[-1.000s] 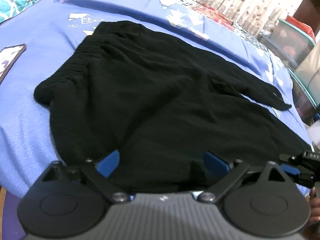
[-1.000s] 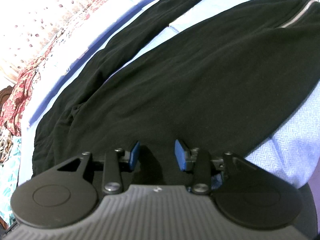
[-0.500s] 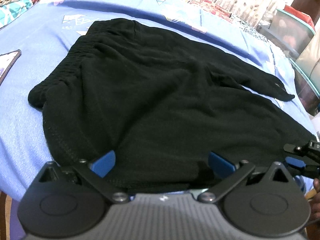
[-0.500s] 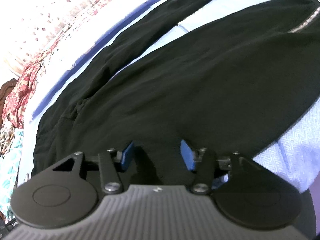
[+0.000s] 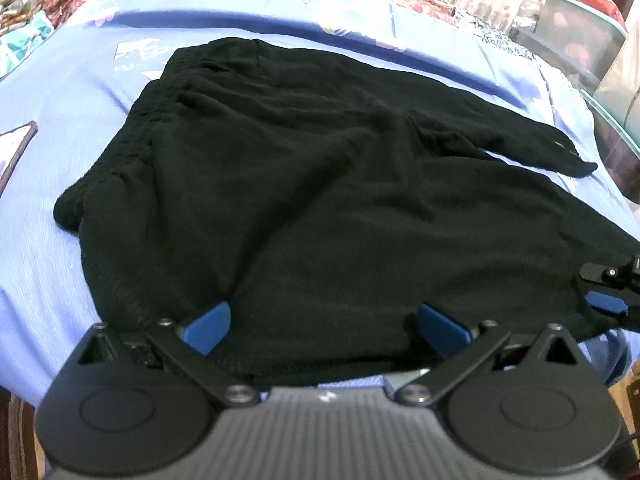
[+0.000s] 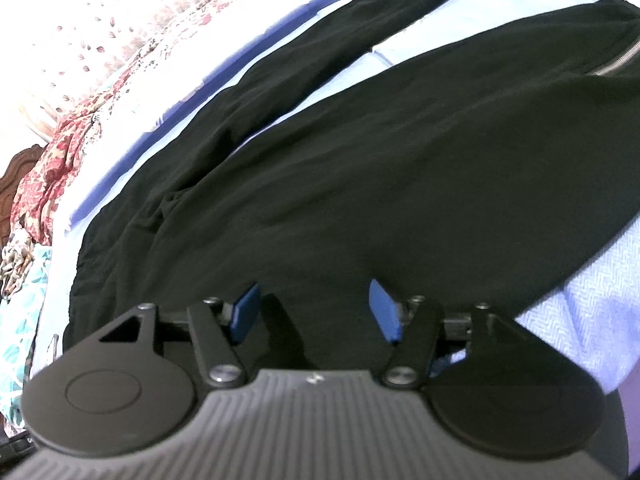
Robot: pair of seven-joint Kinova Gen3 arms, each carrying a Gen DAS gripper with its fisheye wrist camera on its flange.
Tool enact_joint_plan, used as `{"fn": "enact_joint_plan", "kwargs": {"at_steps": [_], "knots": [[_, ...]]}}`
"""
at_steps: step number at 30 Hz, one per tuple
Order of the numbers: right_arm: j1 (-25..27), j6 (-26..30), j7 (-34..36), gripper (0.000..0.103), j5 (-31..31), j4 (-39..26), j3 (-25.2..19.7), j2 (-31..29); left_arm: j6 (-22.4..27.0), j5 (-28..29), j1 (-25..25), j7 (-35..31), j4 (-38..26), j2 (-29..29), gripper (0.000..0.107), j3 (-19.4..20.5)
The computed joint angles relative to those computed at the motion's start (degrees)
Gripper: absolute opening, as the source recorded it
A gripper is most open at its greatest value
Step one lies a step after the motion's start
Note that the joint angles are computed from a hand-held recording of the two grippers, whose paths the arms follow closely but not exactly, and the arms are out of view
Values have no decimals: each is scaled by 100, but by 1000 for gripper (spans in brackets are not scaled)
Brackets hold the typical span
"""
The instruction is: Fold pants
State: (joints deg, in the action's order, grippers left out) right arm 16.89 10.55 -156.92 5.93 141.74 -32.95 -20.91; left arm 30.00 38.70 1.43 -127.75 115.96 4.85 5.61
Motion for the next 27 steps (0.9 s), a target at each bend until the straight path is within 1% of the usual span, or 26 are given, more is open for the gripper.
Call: {"fn": "enact_joint_plan", "kwargs": {"at_steps": [1, 2, 3, 4, 5, 6, 7, 8, 9, 10, 11, 12, 13, 14, 15, 16, 17, 18, 19, 20, 22, 24, 25, 27], "knots": [[-77, 4, 35, 63, -15, 1, 89, 7, 92, -13, -22, 1, -50, -17, 103, -15], [-183, 57, 79, 63, -38, -22, 198, 0, 200, 49, -66, -48, -99, -51, 99, -36], [-299, 164, 130, 61, -48, -72, 312, -25, 298, 162, -129, -161, -145, -98, 93, -71], [-377, 248, 222, 57, -29, -127, 397, -82, 386, 330, -117, -360, -198, -150, 92, -209], [-348, 239, 249, 51, 83, -137, 379, -171, 416, 526, -212, -593, -242, -217, 91, -244], [-258, 208, 332, 50, 216, -139, 341, -307, 400, 738, -343, -826, -287, -290, 91, -233], [-69, 213, 414, 50, 355, -186, 237, -443, 365, 907, -369, -1022, -369, -342, 91, -320], [82, 194, 514, 49, 454, -235, 209, -542, 338, 983, -288, -1126, -492, -357, 91, -481], [175, 146, 645, 49, 525, -285, 276, -583, 309, 966, -101, -1148, -721, -330, 91, -741], [263, 109, 790, 49, 577, -363, 388, -566, 343, 856, 24, -1086, -986, -249, 91, -910], [378, 76, 909, 49, 606, -441, 474, -515, 285, 652, 134, -931, -1252, -136, 90, -973], [560, 43, 1004, 49, 636, -547, 539, -426, 133, 482, 155, -816, -1517, -5, 90, -929], [752, 24, 1053, 49, 639, -653, 556, -321, 32, 252, 114, -713, -1782, 170, 90, -780], [882, 18, 1092, 48, 622, -767, 637, -197, -48, 73, -16, -703, -2048, 352, 90, -524], [906, -30, 1125, 48, 585, -850, 785, -69, -92, -144, -149, -658, -2313, 553, 90, -259], [824, -83, 1130, 48, 561, -933, 1024, 76, -180, -373, -231, -583, -2579, 803, 90, -14], [701, -102, 1180, 48, 499, -1027, 1289, 220, -206, -606, -227, -466, -2844, 1050, 90, 125], [551, -93, 1323, 49, 383, -1123, 1555, 345, -271, -839, -117, -319, -3110, 1316, 91, 163], [416, -78, 1556, 49, 216, -1232, 1820, 483, -247, -1072, 49, -176, -3375, 1555, 91, 96], [252, -45, 1751, 50, 113, -1349, 2086, 620, -234, -1305, 307, 10, -3641, 1790, 92, -76], [-104, 175, 1941, 50, 122, -1686, 2617, 911, -195, -1770, 637, 319, -4171, 2273, 95, -242], [-374, 416, 2344, 50, -106, -2150, 3147, 1264, 63, -2236, 776, 558, -4702, 2709, 101, -224], [-533, 520, 2516, 50, -218, -2354, 3413, 1425, 212, -2469, 919, 723, -4968, 2917, 101, -328], [-631, 699, 2837, 50, -443, -2869, 3733, 1857, 603, -2929, 1144, 1112, -5495, 3304, 101, -483]]}}
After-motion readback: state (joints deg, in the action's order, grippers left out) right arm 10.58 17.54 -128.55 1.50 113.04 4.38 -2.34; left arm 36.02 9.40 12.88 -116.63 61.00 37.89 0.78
